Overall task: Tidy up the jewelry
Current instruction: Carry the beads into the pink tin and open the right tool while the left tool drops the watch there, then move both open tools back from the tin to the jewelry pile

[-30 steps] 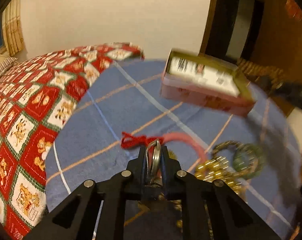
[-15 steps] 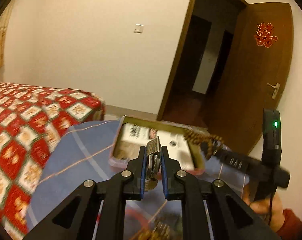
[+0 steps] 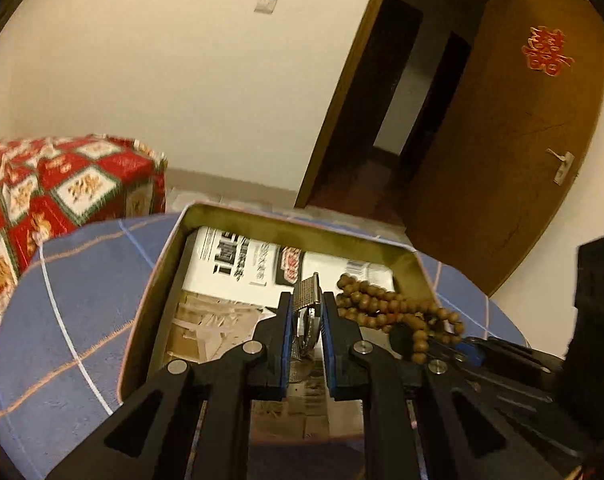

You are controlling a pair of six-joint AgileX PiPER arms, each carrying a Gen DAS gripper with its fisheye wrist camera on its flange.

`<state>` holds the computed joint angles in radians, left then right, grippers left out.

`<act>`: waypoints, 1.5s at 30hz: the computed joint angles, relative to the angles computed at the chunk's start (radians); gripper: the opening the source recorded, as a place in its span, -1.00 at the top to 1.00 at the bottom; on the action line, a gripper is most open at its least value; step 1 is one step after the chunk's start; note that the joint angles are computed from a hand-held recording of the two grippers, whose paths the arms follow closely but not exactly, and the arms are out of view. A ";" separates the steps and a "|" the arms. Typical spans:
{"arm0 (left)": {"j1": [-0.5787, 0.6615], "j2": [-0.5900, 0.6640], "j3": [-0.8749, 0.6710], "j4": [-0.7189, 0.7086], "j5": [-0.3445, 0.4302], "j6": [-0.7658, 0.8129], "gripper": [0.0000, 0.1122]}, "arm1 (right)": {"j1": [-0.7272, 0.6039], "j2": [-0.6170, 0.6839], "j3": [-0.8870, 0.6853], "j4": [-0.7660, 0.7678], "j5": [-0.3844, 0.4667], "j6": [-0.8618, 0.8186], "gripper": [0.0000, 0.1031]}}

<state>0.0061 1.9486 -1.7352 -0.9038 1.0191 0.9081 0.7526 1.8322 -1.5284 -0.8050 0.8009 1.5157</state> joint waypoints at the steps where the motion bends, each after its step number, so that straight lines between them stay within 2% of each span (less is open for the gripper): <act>1: 0.000 0.005 -0.006 0.001 0.000 -0.009 0.77 | 0.001 0.013 -0.024 0.006 0.017 -0.025 0.65; 5: -0.026 -0.028 0.034 0.079 -0.095 -0.059 0.77 | 0.002 0.021 -0.034 0.009 0.018 -0.049 0.65; 7: -0.035 -0.028 0.033 0.127 -0.109 -0.110 0.73 | 0.006 0.024 -0.032 -0.004 0.021 -0.048 0.64; 9: -0.036 -0.025 0.033 0.148 -0.114 -0.132 0.47 | 0.012 0.024 -0.027 -0.021 0.022 -0.036 0.58; 10: -0.040 -0.025 0.035 0.167 -0.131 -0.152 0.19 | 0.015 0.023 -0.025 -0.021 0.016 -0.040 0.49; 11: -0.043 -0.034 0.046 0.177 -0.152 -0.159 -0.13 | 0.021 0.021 -0.022 -0.031 0.016 -0.036 0.35; 12: -0.047 -0.047 0.061 0.190 -0.178 -0.169 -0.26 | 0.028 0.024 -0.025 -0.051 0.024 -0.027 0.22; 13: -0.041 -0.068 0.088 0.165 -0.201 -0.148 -0.29 | 0.042 0.026 -0.028 -0.079 0.052 -0.009 -0.06; 14: -0.039 -0.076 0.096 0.153 -0.206 -0.138 -0.29 | 0.054 0.020 -0.018 -0.113 0.067 0.021 -0.13; 19: -0.035 -0.084 0.089 0.192 -0.228 -0.193 -0.30 | 0.065 -0.015 0.030 -0.188 0.060 0.122 -0.13; 22: -0.036 -0.101 0.101 0.213 -0.227 -0.223 -0.30 | 0.064 -0.025 0.044 -0.186 0.055 0.136 -0.13; 25: -0.046 -0.139 0.144 0.240 -0.270 -0.232 -0.30 | 0.077 -0.019 0.032 -0.193 0.076 0.131 -0.13; 28: -0.050 -0.151 0.157 0.265 -0.278 -0.254 -0.30 | 0.090 -0.017 0.026 -0.204 0.095 0.132 -0.13; 33: -0.035 -0.189 0.195 0.265 -0.262 -0.265 -0.30 | 0.100 -0.022 0.029 -0.189 0.116 0.140 -0.13; 38: -0.012 -0.258 0.270 0.295 -0.278 -0.244 -0.30 | 0.122 -0.050 0.052 -0.180 0.134 0.159 -0.13; 45: 0.095 -0.329 0.357 0.273 -0.259 -0.170 -0.30 | 0.164 -0.096 0.117 -0.128 0.141 0.148 -0.13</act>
<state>0.1010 1.6194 -1.3779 -0.6305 0.7603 0.7380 0.9162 1.7363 -1.4119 -0.9330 0.9418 1.6641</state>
